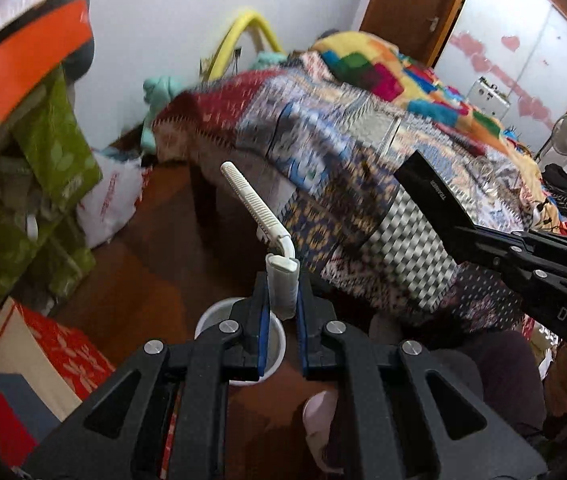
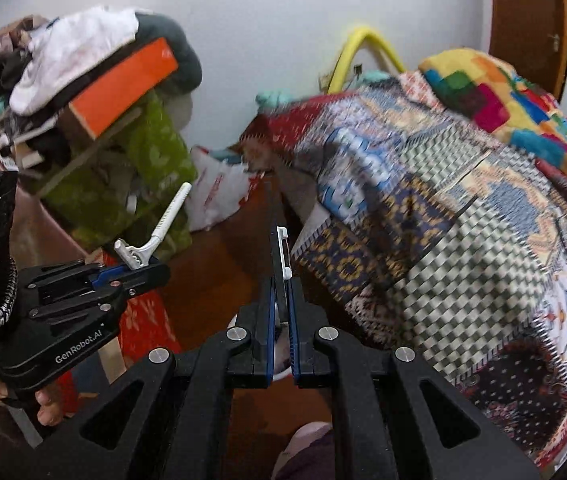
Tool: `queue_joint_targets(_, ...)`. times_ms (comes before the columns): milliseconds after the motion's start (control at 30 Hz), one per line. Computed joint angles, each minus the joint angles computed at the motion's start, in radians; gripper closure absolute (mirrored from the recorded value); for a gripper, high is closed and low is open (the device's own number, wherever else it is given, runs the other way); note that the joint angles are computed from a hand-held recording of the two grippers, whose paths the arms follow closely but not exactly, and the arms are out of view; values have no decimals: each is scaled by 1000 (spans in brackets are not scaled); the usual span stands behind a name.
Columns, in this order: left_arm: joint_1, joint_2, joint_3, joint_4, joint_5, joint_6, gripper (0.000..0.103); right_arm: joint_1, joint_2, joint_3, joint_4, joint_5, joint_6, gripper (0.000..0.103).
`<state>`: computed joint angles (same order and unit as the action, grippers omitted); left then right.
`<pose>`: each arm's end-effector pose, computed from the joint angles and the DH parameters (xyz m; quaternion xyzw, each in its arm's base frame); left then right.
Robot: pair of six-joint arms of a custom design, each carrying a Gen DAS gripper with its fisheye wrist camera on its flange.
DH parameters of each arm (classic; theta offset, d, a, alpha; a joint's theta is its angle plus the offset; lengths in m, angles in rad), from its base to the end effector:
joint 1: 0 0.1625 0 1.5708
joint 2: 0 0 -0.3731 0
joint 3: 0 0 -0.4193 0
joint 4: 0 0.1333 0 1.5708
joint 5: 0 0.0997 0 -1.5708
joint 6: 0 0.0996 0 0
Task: Collect trash
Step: 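Open both tools over the white cup to drop the straw and strip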
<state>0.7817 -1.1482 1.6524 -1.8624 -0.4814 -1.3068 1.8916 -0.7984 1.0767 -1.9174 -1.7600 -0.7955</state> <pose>-0.2753 -0.5855 0.2341 -0.1645 0.8362 -0.4011 0.3359 0.3514 -0.6943 0.2237 0.5242 -0.8457 0.0108 0.0998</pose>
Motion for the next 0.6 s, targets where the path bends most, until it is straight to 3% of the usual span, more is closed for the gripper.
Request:
queue_joint_targets(433,112,-24,101,-135,-210,26,92,3,116,-32,141,-145,54,97)
queue_joint_targets(600,146,-29,127,-202,-262,43,92,7,161,-63,177,-162,61,97)
